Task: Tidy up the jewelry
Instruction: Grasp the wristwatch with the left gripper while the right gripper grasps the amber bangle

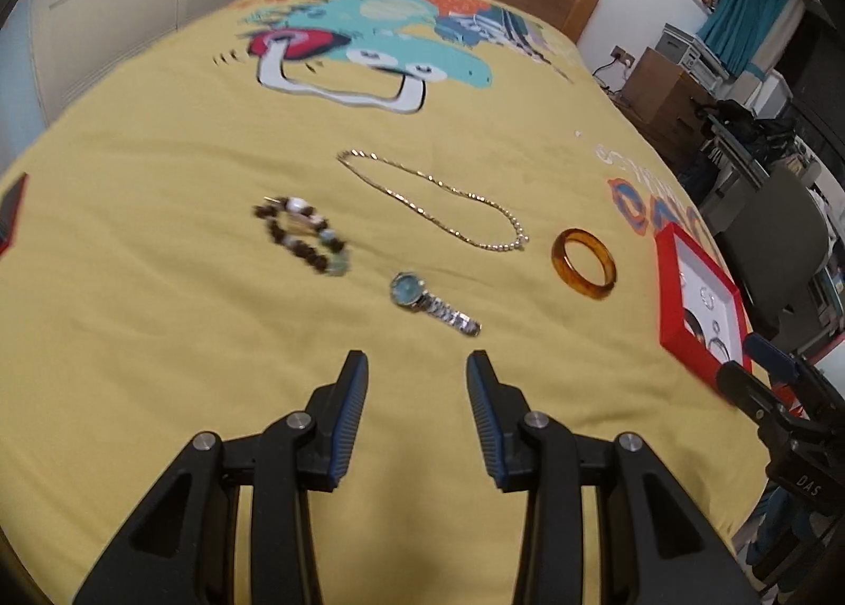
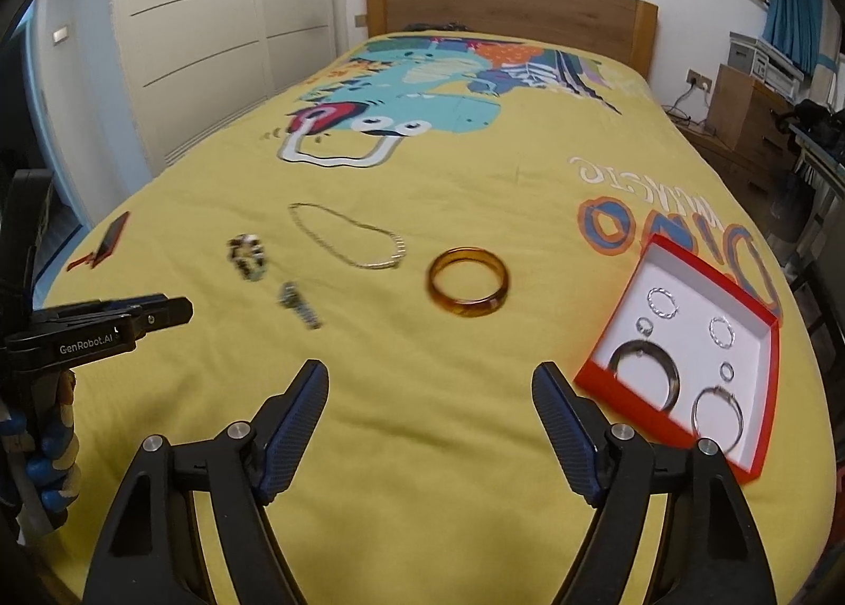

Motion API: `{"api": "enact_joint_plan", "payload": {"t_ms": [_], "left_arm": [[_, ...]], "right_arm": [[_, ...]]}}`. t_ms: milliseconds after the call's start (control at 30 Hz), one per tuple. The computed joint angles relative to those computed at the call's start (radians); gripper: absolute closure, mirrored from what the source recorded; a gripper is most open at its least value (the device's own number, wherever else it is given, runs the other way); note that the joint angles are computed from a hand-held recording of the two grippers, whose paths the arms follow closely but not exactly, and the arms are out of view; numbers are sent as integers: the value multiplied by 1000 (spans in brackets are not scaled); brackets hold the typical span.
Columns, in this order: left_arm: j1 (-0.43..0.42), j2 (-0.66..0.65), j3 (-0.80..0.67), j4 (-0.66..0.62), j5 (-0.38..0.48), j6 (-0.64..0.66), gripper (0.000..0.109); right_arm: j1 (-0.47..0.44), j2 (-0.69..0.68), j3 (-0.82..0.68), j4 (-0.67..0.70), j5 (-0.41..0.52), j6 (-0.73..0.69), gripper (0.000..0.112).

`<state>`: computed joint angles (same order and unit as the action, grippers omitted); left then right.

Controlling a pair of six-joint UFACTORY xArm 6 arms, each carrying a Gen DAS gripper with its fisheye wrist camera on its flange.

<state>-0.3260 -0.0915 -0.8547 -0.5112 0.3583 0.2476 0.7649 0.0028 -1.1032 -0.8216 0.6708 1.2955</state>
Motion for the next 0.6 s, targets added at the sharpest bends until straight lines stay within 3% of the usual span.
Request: {"api": "enact_joint_plan", "payload": {"t_ms": [133,300,367,600], "left_arm": [[-14,139,-103,-18,2,-26,72],[-17,269,-198,64,-6,-150,73],[-19,312,-230,88,-2,-184,80],[-23,361,-266,109,-21,-210,91]], "right_arm": [[-79,36,-3,24,-65,-39,34],[-154,94,-27,60,-147,-84,36],[-184,128,-47,84,-184,-109,37],[-255,275,-170,225,-231,-238,55]]}}
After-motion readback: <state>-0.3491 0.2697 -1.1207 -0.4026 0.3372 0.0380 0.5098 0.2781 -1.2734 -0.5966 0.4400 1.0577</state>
